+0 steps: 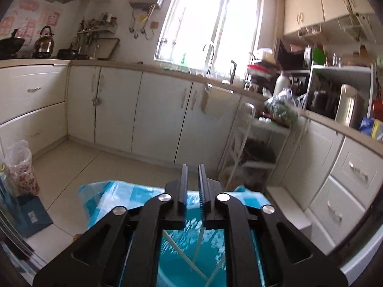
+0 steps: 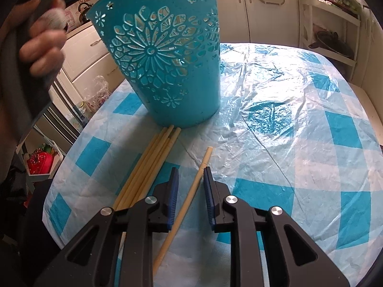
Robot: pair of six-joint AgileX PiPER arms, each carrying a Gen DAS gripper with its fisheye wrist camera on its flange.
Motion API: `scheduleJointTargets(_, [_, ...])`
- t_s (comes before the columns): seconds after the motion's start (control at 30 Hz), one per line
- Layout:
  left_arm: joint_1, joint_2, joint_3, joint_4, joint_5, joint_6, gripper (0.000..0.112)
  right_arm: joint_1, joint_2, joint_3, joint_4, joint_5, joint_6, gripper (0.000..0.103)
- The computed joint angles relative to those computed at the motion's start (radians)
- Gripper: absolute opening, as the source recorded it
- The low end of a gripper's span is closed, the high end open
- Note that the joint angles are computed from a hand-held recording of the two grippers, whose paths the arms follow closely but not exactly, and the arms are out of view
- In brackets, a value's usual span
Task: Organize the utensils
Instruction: 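Drop the chopstick into the basket with the left gripper while the right gripper grasps another chopstick, then lift the chopstick over the basket and release it with the right gripper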
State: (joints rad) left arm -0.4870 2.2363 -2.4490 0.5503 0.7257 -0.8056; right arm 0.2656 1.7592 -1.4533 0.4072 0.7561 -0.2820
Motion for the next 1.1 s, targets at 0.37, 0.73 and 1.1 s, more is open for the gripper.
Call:
scheduleJointTargets(0.37, [-0.017,-0.449,0.784,0.411,-0.194,-0.515,0.072,0.032,0.017,-0.037,-0.121,0.006,0.079,0.018])
scheduleJointTargets(0.73, [0.045,-0.559,1.161,0.401,-0.257,-0.651,0.077,-0.091,-0.081,-0.071,0.17,0.135,-0.049,0.005])
scheduleJointTargets(1.1, [0.05,-0.537,1.236,0.496,-0.305,-0.778,0.078,-0.044,-0.028,-0.409,0.438,-0.309,-0.108,0.006])
